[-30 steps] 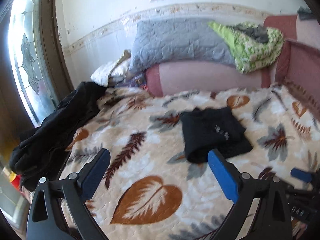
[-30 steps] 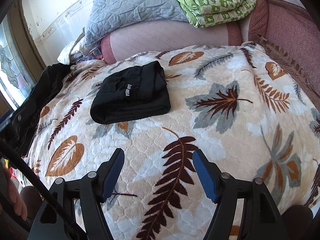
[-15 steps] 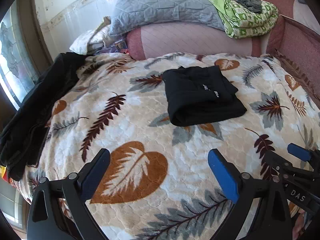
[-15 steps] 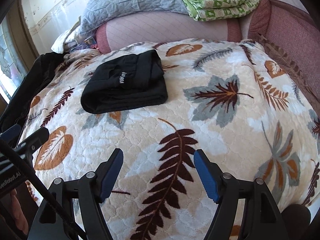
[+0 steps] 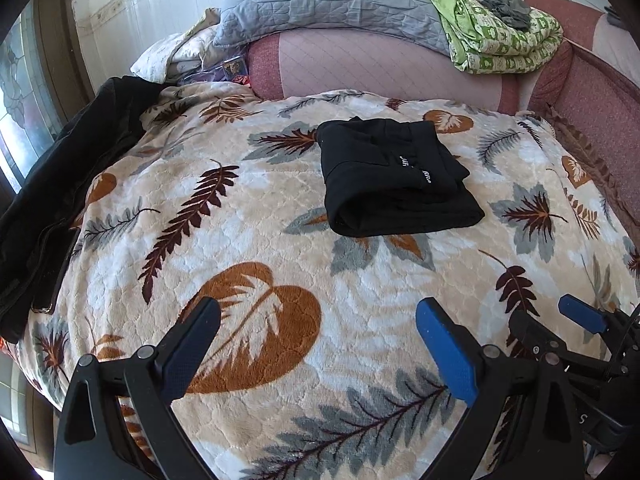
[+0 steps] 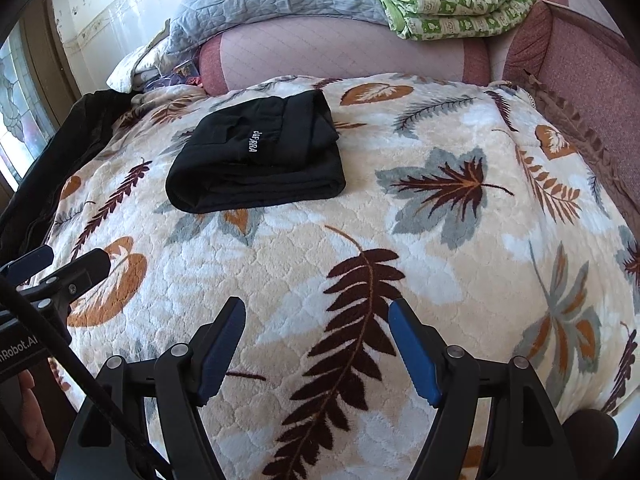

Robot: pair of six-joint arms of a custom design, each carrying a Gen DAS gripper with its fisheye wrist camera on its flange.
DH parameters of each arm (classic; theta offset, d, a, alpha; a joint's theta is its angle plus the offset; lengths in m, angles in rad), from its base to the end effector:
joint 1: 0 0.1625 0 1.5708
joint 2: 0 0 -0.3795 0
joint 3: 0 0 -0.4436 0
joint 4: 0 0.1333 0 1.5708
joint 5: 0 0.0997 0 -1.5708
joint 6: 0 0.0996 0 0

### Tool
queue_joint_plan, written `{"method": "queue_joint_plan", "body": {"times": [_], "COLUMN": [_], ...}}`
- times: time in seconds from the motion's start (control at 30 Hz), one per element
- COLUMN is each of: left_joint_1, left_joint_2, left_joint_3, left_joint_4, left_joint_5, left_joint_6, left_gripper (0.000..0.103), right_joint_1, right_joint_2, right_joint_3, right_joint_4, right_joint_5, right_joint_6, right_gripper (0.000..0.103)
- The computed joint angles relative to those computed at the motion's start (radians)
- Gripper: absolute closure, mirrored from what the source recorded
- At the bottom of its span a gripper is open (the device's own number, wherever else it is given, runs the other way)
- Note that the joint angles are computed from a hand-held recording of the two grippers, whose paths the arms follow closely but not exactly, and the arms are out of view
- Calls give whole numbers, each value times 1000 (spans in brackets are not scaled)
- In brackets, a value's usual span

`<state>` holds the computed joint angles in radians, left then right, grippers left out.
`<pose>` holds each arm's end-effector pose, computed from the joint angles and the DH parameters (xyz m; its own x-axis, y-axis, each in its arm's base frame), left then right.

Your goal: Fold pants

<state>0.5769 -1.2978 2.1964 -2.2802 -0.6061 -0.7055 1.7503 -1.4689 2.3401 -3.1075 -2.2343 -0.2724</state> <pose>-0.2731 -0.4344 0.1064 -0.6717 0.0803 -0.7365 0.5092 0.7721 -0.3802 0.1513 -0.4310 0.2005 -0.7742 0.0167 0.6327 -0.3621 0.8083 -0.4643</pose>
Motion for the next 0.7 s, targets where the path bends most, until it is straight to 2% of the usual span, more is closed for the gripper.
{"method": "queue_joint_plan", "body": {"times": [0.7], "left_joint_1": [-20], "left_joint_2": [-38], "left_joint_3": [24], "left_joint_4": [8], "left_joint_5": [-4], "left_joint_6": [-30], "left_gripper": [5], "right_joint_1": [32], "right_joint_2": [-12], "right_joint_3": [21], "right_joint_4": [11], "right_joint_5": [-36], "right_joint_6": [9], "right_gripper": [23]}}
